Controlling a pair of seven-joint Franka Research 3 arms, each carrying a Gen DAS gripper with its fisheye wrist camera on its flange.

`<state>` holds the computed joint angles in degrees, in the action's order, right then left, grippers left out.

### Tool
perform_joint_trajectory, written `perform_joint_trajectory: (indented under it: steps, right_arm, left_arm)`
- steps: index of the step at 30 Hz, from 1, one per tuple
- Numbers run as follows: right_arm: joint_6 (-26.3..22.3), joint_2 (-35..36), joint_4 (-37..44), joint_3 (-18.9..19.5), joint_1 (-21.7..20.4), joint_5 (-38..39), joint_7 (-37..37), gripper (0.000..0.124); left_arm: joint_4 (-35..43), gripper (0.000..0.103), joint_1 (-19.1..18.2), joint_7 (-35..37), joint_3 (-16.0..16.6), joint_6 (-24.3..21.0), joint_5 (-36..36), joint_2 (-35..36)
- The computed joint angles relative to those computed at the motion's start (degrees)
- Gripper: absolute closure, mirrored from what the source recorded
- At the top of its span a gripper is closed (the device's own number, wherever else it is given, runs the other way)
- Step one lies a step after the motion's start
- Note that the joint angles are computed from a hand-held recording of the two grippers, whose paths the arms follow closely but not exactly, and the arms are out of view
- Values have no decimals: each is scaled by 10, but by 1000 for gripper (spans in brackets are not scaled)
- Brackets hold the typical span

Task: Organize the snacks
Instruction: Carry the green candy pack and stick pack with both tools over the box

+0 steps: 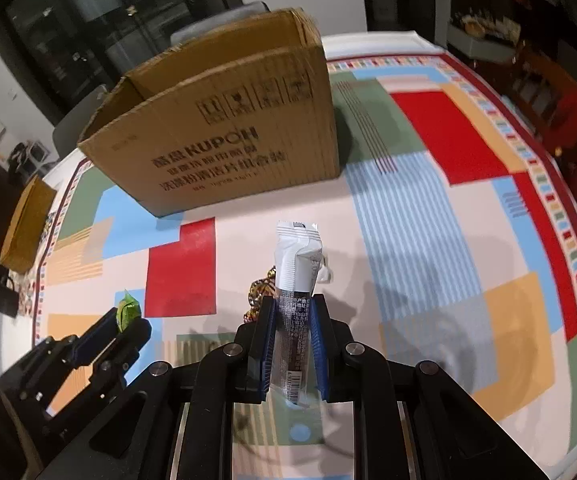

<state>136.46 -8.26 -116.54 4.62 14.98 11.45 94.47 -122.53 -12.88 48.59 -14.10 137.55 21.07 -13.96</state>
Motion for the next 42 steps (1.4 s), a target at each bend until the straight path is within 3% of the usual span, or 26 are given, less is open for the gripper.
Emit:
perform_joint_trajectory:
  steps: [21,42]
  right_arm:
    - [120,-71,-52,20,-1,-55,-47,105]
    - [199,-57,-21,26,-4,-69,-80,105]
  left_arm:
    - [20,81,14,-92,-18,-31,64,-41]
    - [73,81,26,-121,-21,-34,121,-21]
